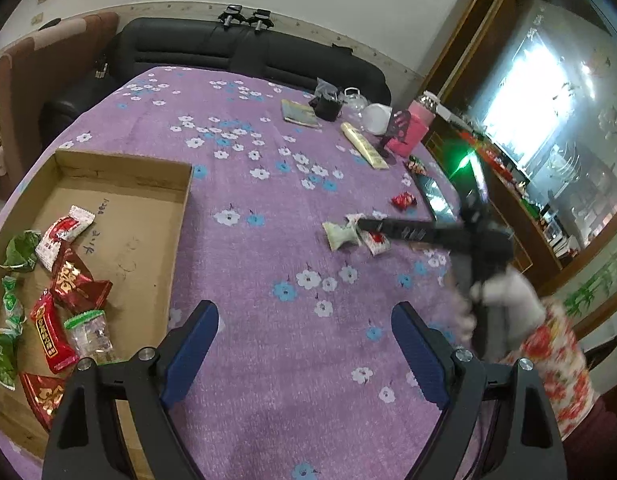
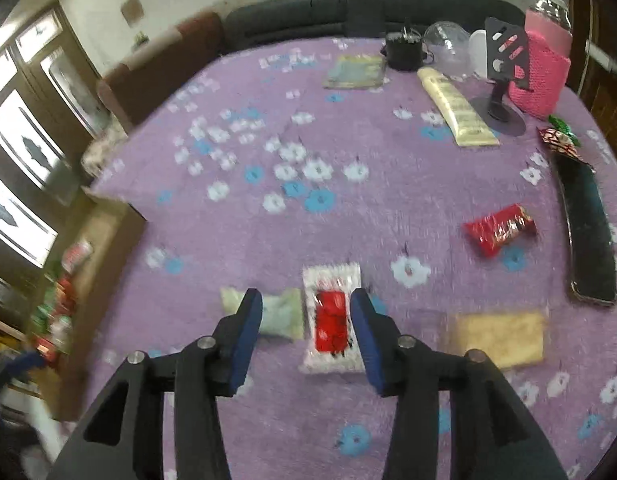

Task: Organize snacks
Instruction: 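Grasp a white-red packet with the right gripper while the left grasps the pale green packet, then carry both packets into the cardboard tray and open both grippers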

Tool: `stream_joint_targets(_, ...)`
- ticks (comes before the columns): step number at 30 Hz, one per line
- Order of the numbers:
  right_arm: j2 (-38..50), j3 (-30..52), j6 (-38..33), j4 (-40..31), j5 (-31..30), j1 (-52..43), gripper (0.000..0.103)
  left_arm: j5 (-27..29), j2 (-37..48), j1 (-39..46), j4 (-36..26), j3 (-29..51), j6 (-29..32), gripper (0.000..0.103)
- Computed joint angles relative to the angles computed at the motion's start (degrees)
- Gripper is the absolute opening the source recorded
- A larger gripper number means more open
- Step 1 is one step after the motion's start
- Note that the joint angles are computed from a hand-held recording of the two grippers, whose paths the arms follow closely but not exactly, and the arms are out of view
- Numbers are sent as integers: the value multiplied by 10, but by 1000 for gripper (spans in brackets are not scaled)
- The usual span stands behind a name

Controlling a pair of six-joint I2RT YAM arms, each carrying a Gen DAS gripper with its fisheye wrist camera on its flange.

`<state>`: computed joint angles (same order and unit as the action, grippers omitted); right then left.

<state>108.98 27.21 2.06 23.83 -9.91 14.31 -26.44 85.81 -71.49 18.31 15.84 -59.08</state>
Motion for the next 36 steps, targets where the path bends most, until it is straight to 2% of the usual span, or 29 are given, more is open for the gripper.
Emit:
stream_joint_targets(2,26,1,8,27,43,22,44,3,-11,9,-17,6,16,87)
stream_joint_targets(4,44,-8,21,73,50,26,42,12,-16,20,-40,23,47,77)
stream_joint_targets(5,46,-12,30,82,46,24,27,18,-16,30,-65,42,66,76)
stream_joint_targets(6,48,-13,38,87,46,24,17,20,-16,36,-74,51,76,76)
stream_joint_targets(9,48,-35,57,120,33,20,14,44,0,71,-92,87,126,76)
stream_joint_targets(10,41,-50,61,131,22,11,10,56,13,86,-94,102,141,76)
stream_joint_targets(11,34,-63,68,136,11,7,0,71,35,104,-92,121,160,76)
stream_joint_targets(14,21,-107,76,172,-5,-14,0,120,128,148,-94,195,209,76)
stream_joint_targets(17,45,-149,67,252,31,-13,1,143,211,170,-101,266,250,76)
stream_joint_targets(19,79,-163,67,319,-12,-45,3,149,259,179,-94,309,283,76)
stream_joint_targets(20,95,-163,67,336,-43,-69,9,151,284,182,-96,333,303,76)
stream_joint_targets(22,127,-164,74,379,-78,-100,15,161,321,187,-98,369,338,76)
stream_joint_targets(27,143,-165,72,403,-130,-130,16,155,395,183,-129,446,407,76)
stream_joint_targets(29,145,-167,74,413,-138,-133,20,152,418,182,-141,471,422,76)
stream_joint_targets(30,149,-168,78,420,-139,-133,21,153,427,182,-148,483,425,72)
stream_joint_targets(31,150,-167,78,422,-141,-135,22,155,438,183,-161,496,427,57)
stream_joint_targets(34,156,-168,79,432,-147,-144,22,166,452,181,-178,516,433,26)
stream_joint_targets(36,160,-171,79,443,-150,-149,25,167,449,177,-181,517,424,22)
